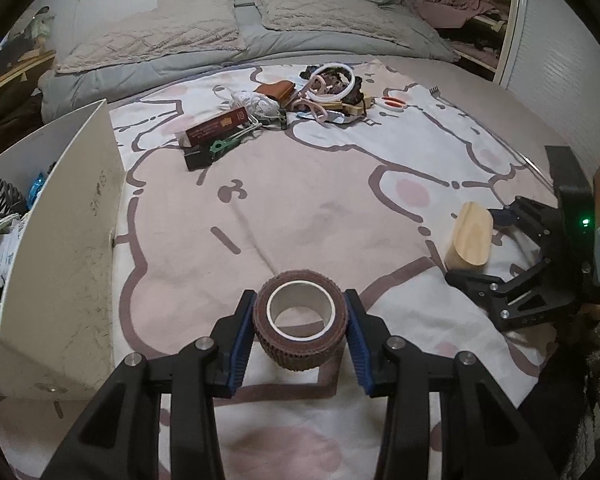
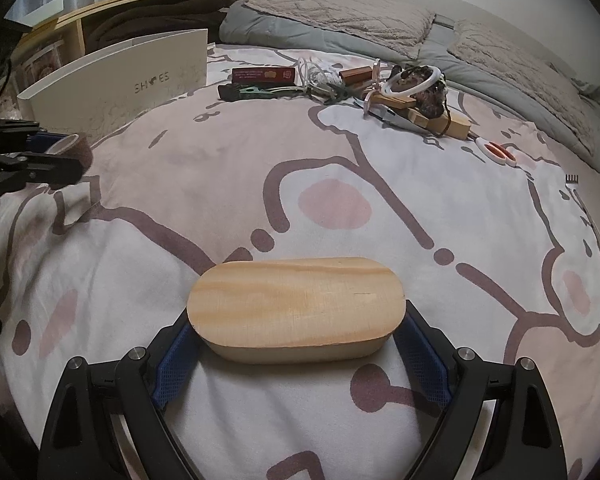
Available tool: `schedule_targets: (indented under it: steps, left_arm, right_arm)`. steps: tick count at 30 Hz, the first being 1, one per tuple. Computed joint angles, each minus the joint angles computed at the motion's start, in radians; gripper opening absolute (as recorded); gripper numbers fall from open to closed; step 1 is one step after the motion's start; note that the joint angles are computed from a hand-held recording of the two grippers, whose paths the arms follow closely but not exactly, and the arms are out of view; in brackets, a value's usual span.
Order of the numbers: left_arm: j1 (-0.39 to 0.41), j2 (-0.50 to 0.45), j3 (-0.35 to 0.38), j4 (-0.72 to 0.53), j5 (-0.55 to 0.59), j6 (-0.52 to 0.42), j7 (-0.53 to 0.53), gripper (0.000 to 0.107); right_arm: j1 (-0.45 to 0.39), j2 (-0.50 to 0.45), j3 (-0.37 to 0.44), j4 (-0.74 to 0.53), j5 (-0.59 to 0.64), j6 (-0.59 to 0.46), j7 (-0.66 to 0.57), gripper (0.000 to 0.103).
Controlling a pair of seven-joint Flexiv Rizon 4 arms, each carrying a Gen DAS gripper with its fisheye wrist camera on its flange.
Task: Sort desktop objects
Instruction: 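Carry the tape roll with the left tool while the right tool carries the wooden box to the white box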
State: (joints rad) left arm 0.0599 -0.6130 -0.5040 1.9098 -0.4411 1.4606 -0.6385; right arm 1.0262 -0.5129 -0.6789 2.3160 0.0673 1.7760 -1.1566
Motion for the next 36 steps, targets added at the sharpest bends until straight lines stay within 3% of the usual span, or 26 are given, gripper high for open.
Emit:
schedule_targets:
  steps: [4, 9, 17, 22, 30, 36]
  left_arm:
    - [0.039, 0.017, -0.038, 0.025, -0.021, 0.007, 0.008, 0.042]
    - [0.056, 0.032, -0.052, 0.036, -0.036, 0.010, 0.007, 0.042]
    - [0.099, 0.046, -0.095, 0.066, -0.032, 0.049, 0.022, 0.042]
    - [0.133, 0.051, -0.122, 0.081, -0.010, 0.089, 0.001, 0.042]
    - [0.173, 0.063, -0.130, 0.082, 0.037, 0.093, -0.065, 0.042]
    - [0.263, 0.066, -0.219, 0.104, 0.045, 0.124, -0.079, 0.042]
  right_arm:
    - [0.022, -0.006, -0.023, -0.001, 0.006, -0.012, 0.008, 0.092]
    - [0.219, -0.094, -0.233, 0.004, -0.008, -0.075, 0.052, 0.092]
    - [0.260, -0.059, -0.294, -0.028, -0.095, -0.234, 0.142, 0.090]
    - [0.235, 0.012, -0.241, -0.040, -0.138, -0.214, 0.195, 0.090]
    - [0.207, 0.039, -0.170, -0.090, -0.234, -0.184, 0.279, 0.090]
    - [0.149, 0.038, -0.120, -0.129, -0.305, -0.208, 0.341, 0.090]
